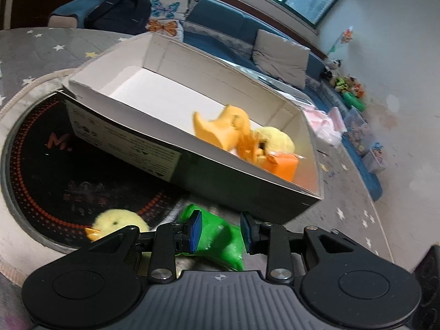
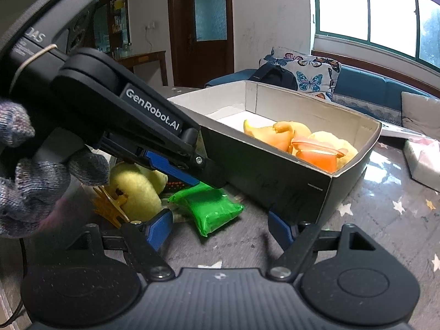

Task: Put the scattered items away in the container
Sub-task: 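Move the left gripper to the green clay packet and grasp it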

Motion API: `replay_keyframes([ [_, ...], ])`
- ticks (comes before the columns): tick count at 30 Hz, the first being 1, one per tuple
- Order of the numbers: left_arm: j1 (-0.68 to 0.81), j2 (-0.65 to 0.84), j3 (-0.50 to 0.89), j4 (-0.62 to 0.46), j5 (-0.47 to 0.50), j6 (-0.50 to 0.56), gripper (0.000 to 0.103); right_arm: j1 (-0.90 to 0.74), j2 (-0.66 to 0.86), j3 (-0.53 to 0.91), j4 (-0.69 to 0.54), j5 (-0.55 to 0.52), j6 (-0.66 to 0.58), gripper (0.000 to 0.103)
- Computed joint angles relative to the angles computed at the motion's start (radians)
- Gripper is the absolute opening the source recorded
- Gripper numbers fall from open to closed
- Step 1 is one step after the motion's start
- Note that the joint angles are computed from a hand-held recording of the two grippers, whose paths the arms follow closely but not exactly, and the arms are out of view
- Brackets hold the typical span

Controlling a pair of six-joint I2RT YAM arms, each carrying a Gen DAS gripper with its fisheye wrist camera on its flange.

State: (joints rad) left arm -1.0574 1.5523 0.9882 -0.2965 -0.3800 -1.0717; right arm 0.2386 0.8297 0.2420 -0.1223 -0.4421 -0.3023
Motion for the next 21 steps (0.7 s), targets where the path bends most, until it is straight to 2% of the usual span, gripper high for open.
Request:
replay_keyframes([
  [9, -0.017, -0.01, -0.023, 0.074, 0.067, 0.045, 0.033, 0.003, 0.009, 0.002, -0.008, -0.005, -0.018, 0.078],
  [21, -0.015, -0.063, -0.055, 0.03, -0.009, -0.03, 0.033, 0.089, 0.108, 0.015, 0.073, 0.056, -0.014, 0.078],
])
